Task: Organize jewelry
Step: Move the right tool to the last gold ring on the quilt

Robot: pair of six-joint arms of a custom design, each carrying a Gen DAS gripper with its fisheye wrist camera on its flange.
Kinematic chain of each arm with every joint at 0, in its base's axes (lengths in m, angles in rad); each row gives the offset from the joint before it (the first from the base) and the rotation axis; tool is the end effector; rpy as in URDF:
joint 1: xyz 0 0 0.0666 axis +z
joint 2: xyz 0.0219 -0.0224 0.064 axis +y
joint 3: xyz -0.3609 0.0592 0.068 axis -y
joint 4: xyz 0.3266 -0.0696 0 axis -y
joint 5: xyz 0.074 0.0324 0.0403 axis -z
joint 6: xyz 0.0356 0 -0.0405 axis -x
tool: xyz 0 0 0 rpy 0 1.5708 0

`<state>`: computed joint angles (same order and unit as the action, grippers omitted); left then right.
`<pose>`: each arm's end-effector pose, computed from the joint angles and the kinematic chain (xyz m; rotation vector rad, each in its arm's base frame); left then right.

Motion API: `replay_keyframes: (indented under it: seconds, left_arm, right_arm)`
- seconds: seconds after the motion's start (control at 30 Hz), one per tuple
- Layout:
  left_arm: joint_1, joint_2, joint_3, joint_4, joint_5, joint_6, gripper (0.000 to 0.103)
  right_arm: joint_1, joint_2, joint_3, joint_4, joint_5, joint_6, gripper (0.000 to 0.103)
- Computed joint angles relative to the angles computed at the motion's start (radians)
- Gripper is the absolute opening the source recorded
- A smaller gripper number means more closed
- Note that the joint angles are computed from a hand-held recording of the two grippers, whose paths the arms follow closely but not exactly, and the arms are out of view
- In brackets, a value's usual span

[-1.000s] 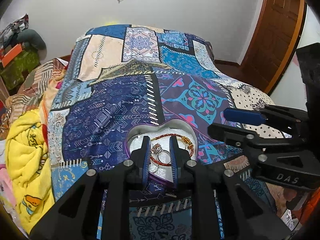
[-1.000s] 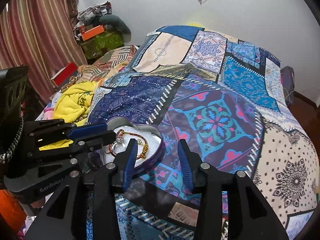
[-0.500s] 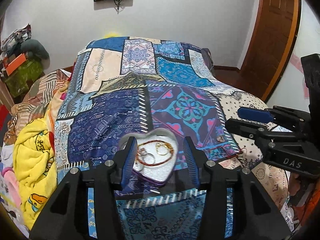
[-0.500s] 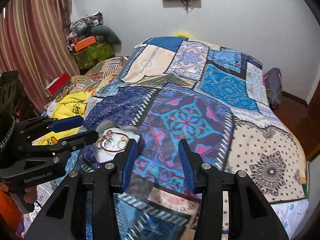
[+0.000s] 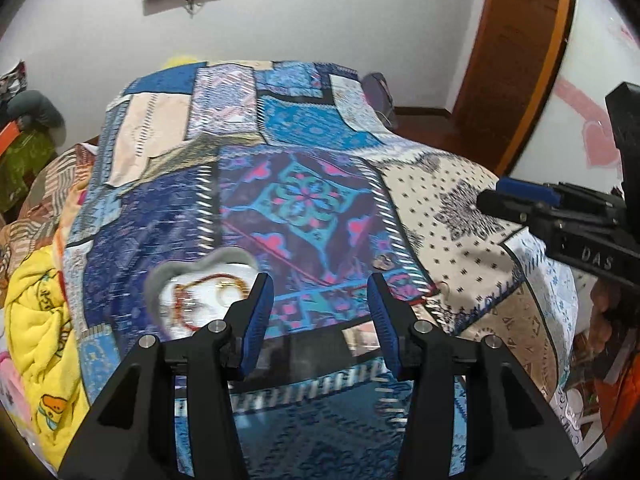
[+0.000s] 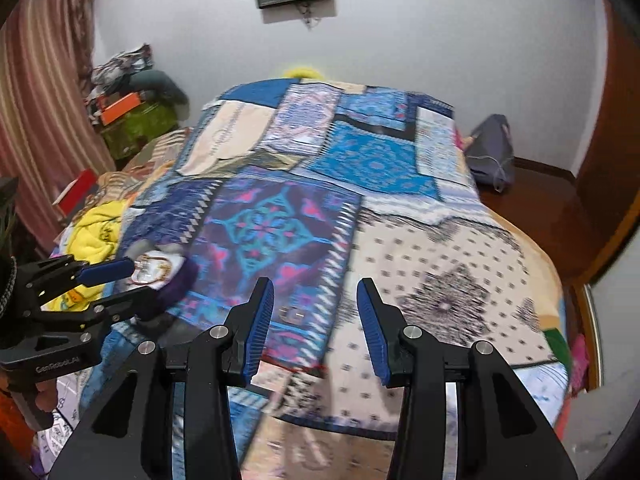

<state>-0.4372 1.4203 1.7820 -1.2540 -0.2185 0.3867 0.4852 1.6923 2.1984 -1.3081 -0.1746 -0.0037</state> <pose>0.3733 -0.1664 0.5284 -0.0327 2.4364 -0.0993 0.4347 0.2357 0.5604 -0.6548 2.3108 0.4388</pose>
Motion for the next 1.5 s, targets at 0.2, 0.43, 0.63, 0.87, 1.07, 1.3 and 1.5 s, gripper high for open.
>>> replay_keyframes:
  seconds: [0.2,0.43,0.63,0.87,1.07,1.3,1.5]
  left_arm:
    - [-0.021,0.062,0.016,0.000,0.038,-0.007,0.048]
    - [-0.021,0.126,0.016,0.011,0.086,-0.005,0.048]
    - [-0.004,0.169,0.020,0.012,0.129,0.018,0.048]
    - [-0.003,0.185,0.006,0.050,0.171,0.031,0.040]
    - [-0.022,0.199,0.018,0.049,0.144,0.003,0.018]
    - [0.002,0.164,-0.022,0.072,0.178,0.022,0.006]
    - [0.035,0.110,-0.066,0.083,0.155,0.034,0.006]
  right_arm:
    - [-0.049,-0.003,-0.042,-0.017,-0.002,-0.004,0.039]
    - [-0.067,-0.002,-0.075,-0.029,-0.019,0.011,0.039]
    - [-0.068,0.013,-0.075,-0.035,-0.032,0.023,0.039]
    - [-0.066,0.029,-0.071,-0.037,-0.042,0.024,0.039]
    - [-0.063,0.043,-0.061,-0.046,-0.052,0.022,0.039]
    - [-0.041,0.077,-0.021,-0.078,-0.090,0.026,0.039]
    - [0.002,0.137,0.048,-0.121,-0.111,0.045,0.039]
